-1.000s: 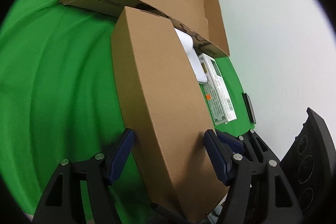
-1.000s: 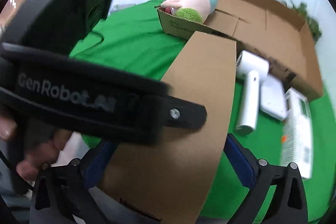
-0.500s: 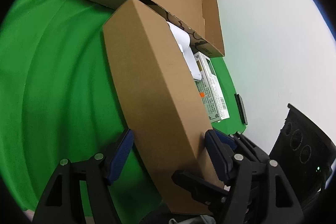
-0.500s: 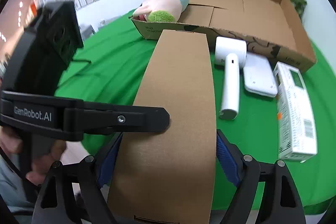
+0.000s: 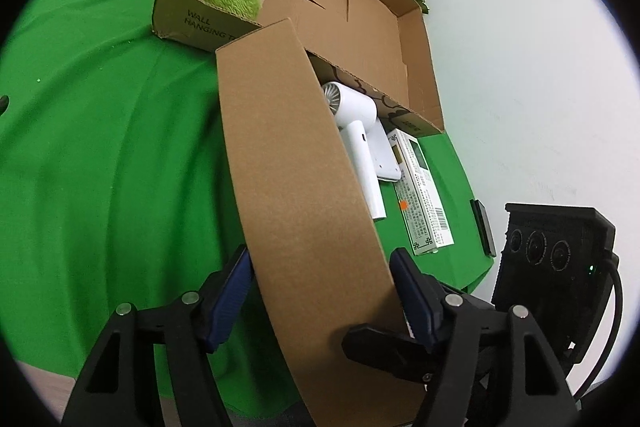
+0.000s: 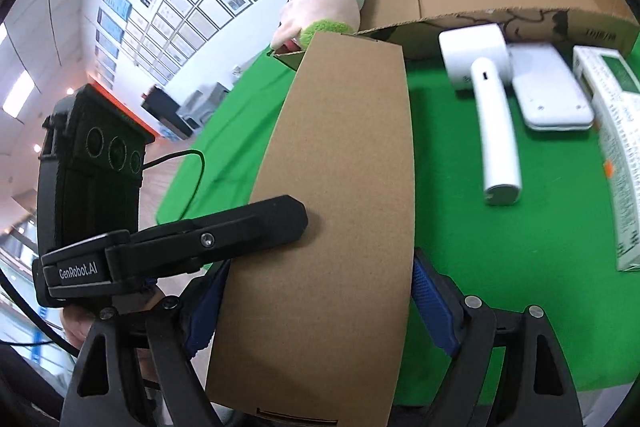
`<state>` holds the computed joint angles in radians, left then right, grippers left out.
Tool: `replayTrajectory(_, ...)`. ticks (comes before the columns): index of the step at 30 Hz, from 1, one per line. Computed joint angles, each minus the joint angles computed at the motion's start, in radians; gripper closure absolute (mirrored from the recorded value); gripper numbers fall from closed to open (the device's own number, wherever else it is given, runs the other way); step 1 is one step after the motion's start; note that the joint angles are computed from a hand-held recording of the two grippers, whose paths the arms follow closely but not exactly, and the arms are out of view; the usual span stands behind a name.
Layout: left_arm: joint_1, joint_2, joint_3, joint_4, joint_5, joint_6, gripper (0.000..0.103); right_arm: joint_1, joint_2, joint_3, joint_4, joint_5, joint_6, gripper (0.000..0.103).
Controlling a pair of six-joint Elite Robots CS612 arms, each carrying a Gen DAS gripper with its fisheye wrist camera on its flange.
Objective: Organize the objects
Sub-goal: 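Lift and tilt the long brown box with both grippers, open side up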
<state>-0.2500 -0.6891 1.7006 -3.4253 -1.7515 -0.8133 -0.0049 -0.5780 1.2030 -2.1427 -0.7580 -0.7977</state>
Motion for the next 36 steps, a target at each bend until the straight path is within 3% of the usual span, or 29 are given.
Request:
replayTrajectory(5, 0.006, 0.000, -0.006, -0.008, -0.025, -0.014, 0.039, 0.003, 0.018, -0.042, 0.086, -0.004, -0.030, 0.012)
replayTrajectory(13, 0.010, 0.012, -0.025, -0.025, -0.060, -0.023, 0.040, 0.004, 0.009, -0.038, 0.005, -0.057, -0.038, 0.007)
replayTrajectory(20, 0.008, 0.010, -0.022, -0.035, -0.046, -0.019, 0.042, 0.001, 0.003, -0.034, 0.039, -0.042, -0.081, 0.010)
replayTrajectory(21, 0.006, 0.007, -0.016, -0.041, -0.042, -0.017, 0.044, 0.003, 0.003, -0.031, 0.042, -0.034, -0.095, 0.011)
replayTrajectory(22, 0.006, 0.005, -0.011, -0.057, -0.040, -0.018, 0.067, 0.004, 0.001, -0.032, 0.061, -0.025, -0.114, 0.011)
replayTrajectory(23, 0.010, 0.005, -0.009, -0.079, -0.055, -0.015, 0.081, 0.007, 0.001, -0.035, 0.073, -0.020, -0.124, 0.011)
replayTrajectory(24, 0.010, 0.004, -0.008, -0.094, -0.055, -0.016, 0.084, 0.007, -0.007, -0.020, 0.055, -0.025, -0.119, 0.011)
replayTrajectory(28, 0.008, -0.002, -0.003, -0.113, -0.057, 0.019, 0.084, 0.006, -0.006, -0.025, 0.055, -0.026, -0.111, 0.011)
replayTrajectory(36, -0.008, 0.049, -0.096, -0.082, -0.149, 0.058, 0.084, -0.007, -0.023, 0.012, -0.085, -0.076, -0.016, 0.011)
